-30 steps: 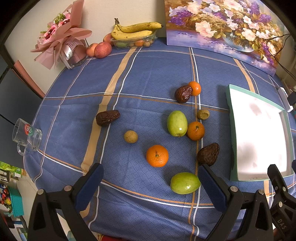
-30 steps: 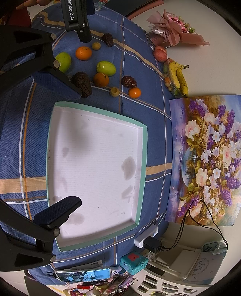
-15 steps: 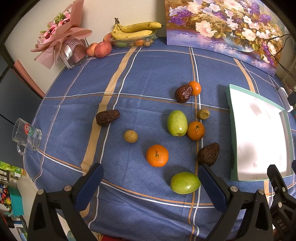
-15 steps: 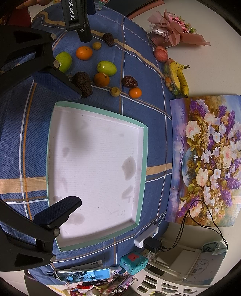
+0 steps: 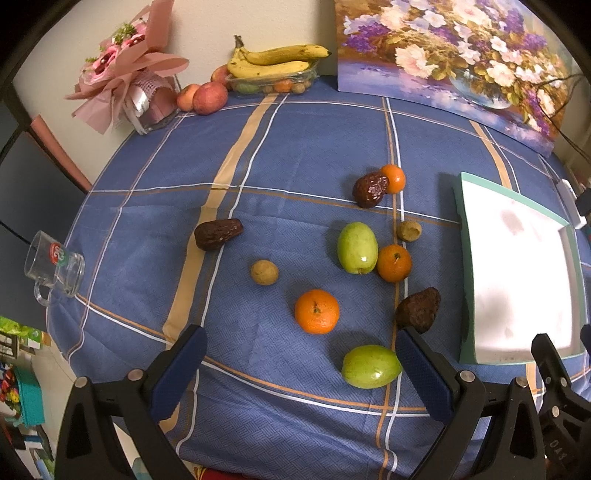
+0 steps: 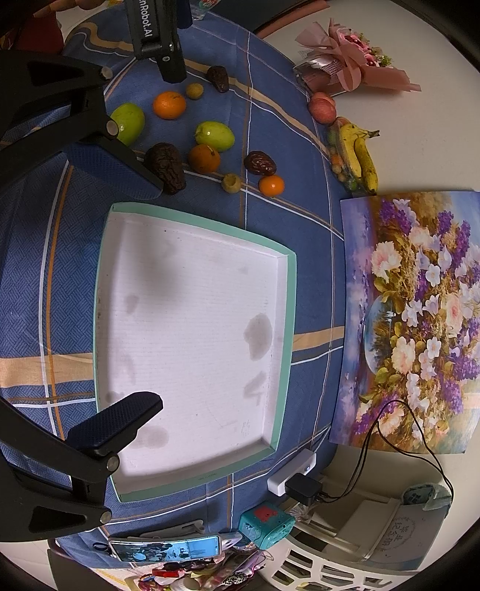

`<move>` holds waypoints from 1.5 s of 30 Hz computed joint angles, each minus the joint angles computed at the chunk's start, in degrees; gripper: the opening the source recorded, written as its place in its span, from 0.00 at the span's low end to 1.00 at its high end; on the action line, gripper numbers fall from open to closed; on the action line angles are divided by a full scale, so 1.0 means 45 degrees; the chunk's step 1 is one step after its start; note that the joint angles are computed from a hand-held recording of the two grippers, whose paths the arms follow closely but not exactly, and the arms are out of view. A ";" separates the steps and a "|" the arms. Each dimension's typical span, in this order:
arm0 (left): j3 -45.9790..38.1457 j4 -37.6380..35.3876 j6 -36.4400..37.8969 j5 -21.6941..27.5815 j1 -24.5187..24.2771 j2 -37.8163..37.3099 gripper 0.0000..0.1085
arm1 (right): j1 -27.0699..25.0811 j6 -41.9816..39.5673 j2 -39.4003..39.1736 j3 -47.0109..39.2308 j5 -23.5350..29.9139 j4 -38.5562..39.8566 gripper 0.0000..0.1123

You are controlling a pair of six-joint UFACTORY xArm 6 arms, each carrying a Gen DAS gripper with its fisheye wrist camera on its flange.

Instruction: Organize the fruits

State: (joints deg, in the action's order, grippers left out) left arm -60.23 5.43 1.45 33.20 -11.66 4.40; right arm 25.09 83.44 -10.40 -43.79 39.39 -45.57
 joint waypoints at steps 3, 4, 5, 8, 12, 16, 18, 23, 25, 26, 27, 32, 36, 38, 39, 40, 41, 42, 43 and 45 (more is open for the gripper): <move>-0.0047 -0.0280 -0.0030 -0.0034 0.0139 0.0050 0.95 | 0.0002 -0.0055 -0.0019 -0.0013 0.0009 0.0052 0.92; -0.0113 -0.0407 -0.0046 -0.0067 0.0184 0.0105 0.95 | 0.0010 0.0004 -0.0029 -0.0013 0.0021 0.0005 0.92; -0.0175 -0.0488 -0.0091 -0.0180 0.0232 0.0167 0.95 | -0.0030 0.0144 -0.0166 0.0129 -0.0122 -0.0124 0.92; -0.0466 -0.0417 -0.0490 -0.0495 0.0314 0.0381 0.95 | -0.0256 0.0297 0.0102 0.0000 -0.0735 -0.0279 0.92; -0.0660 -0.1535 0.0151 -0.1314 0.0489 0.0585 0.95 | -0.0769 0.0118 0.0317 -0.0036 -0.2147 -0.0050 0.92; -0.1067 -0.2978 0.1222 -0.2097 0.0692 0.1002 0.95 | -0.0886 -0.0280 0.0897 -0.0550 -0.2808 -0.0239 0.92; -0.1372 -0.3557 0.1580 -0.2284 0.0831 0.1274 0.95 | -0.0929 -0.0565 0.1213 -0.0846 -0.3294 -0.0466 0.92; -0.2710 -0.4332 0.1971 -0.1421 0.1204 0.2202 0.95 | -0.1008 -0.2420 0.2400 -0.1818 -0.4197 0.0623 0.92; -0.3278 -0.4263 0.2049 -0.1015 0.1267 0.2581 0.95 | -0.1021 -0.2995 0.2807 -0.2194 -0.4447 0.0996 0.92; -0.3551 -0.4147 0.2065 -0.0804 0.1301 0.2762 0.95 | -0.1013 -0.3297 0.3040 -0.2438 -0.4524 0.1180 0.92; -0.3789 -0.4049 0.2078 -0.0617 0.1349 0.2914 0.95 | -0.1014 -0.3570 0.3223 -0.2627 -0.4594 0.1379 0.92; -0.4746 -0.4654 0.2811 0.0110 0.1698 0.3306 0.95 | -0.0955 -0.4720 0.4023 -0.3543 -0.5031 0.2229 0.86; -0.4943 -0.5262 0.3739 0.0499 0.1881 0.3225 0.95 | -0.0923 -0.5822 0.4405 -0.4112 -0.5187 0.3275 0.73; -0.4788 -0.5486 0.4183 0.0617 0.1908 0.3075 0.95 | -0.0877 -0.6282 0.4474 -0.4270 -0.5103 0.3830 0.66; -0.4678 -0.5644 0.4395 0.0740 0.1925 0.3008 0.95 | -0.0859 -0.6455 0.4493 -0.4328 -0.5040 0.4017 0.63; -0.4580 -0.5746 0.4479 0.0880 0.1933 0.2970 0.95 | -0.0812 -0.6694 0.4476 -0.4340 -0.4961 0.4310 0.62; -0.4526 -0.5807 0.4500 0.1024 0.1929 0.2972 0.94 | -0.0756 -0.7059 0.4492 -0.4381 -0.4798 0.4734 0.62; -0.4475 -0.5835 0.4505 0.1190 0.1913 0.2982 0.93 | -0.0712 -0.7427 0.4518 -0.4426 -0.4610 0.5145 0.61; -0.4455 -0.5854 0.4525 0.1465 0.1888 0.3032 0.92 | -0.0648 -0.7843 0.4595 -0.4521 -0.4278 0.5653 0.61; -0.4430 -0.5924 0.4640 0.1974 0.1819 0.3152 0.90 | -0.0561 -0.8530 0.4774 -0.4630 -0.3774 0.6603 0.61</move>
